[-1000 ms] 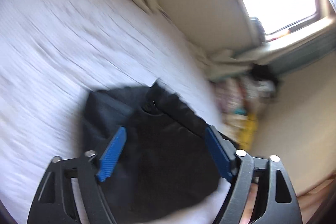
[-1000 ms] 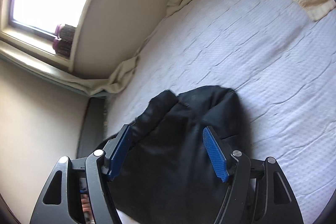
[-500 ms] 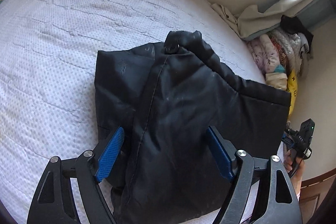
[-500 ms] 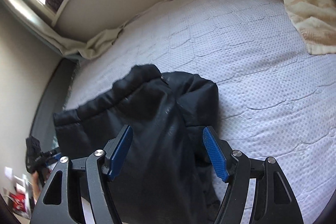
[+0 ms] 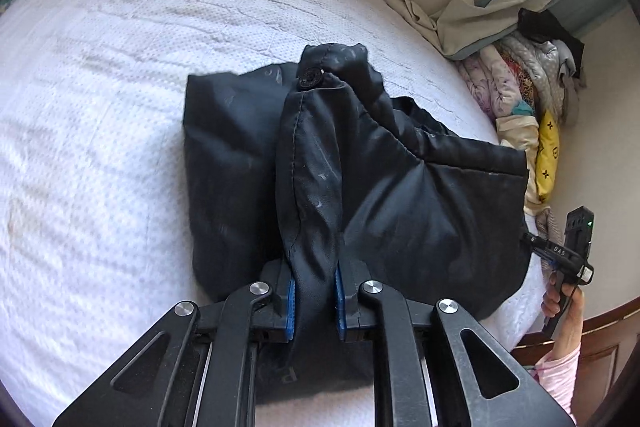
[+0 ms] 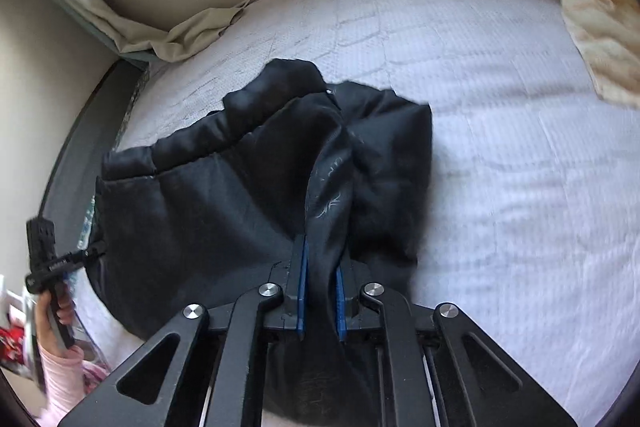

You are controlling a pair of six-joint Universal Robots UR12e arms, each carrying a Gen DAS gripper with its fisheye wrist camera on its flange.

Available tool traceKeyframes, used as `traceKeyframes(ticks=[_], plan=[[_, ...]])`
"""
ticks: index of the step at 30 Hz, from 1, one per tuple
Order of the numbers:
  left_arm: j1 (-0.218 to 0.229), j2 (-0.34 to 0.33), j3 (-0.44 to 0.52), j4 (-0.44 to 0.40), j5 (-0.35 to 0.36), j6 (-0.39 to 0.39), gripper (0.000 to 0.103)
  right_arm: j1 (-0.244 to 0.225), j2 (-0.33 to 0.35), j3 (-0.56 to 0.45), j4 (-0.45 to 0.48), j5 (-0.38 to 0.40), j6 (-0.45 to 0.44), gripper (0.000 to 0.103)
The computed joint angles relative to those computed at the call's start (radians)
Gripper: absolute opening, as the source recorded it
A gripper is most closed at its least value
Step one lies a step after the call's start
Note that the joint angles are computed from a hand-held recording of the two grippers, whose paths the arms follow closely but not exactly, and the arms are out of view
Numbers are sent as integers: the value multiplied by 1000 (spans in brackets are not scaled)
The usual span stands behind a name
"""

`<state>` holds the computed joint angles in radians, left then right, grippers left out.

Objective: Fold large clothes

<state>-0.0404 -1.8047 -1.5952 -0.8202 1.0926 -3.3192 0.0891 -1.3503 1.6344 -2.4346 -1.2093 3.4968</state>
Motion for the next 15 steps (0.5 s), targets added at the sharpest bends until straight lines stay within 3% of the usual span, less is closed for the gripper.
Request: traceKeyframes(ticks=[4,7,11,15], plan=[[9,28,-45,1,21,-3,18,7,-28,23,42,-25,-6,6],[20,21,-58,-15,-10,-20,18,6,-30,41,61,-31,9,5],[31,-6,-65,-40,-49,-57,29,14,-9,49,75,-49,18,5],[35,14,-72,37,-24,-81,38,23,-21,56,39,-76,12,15]])
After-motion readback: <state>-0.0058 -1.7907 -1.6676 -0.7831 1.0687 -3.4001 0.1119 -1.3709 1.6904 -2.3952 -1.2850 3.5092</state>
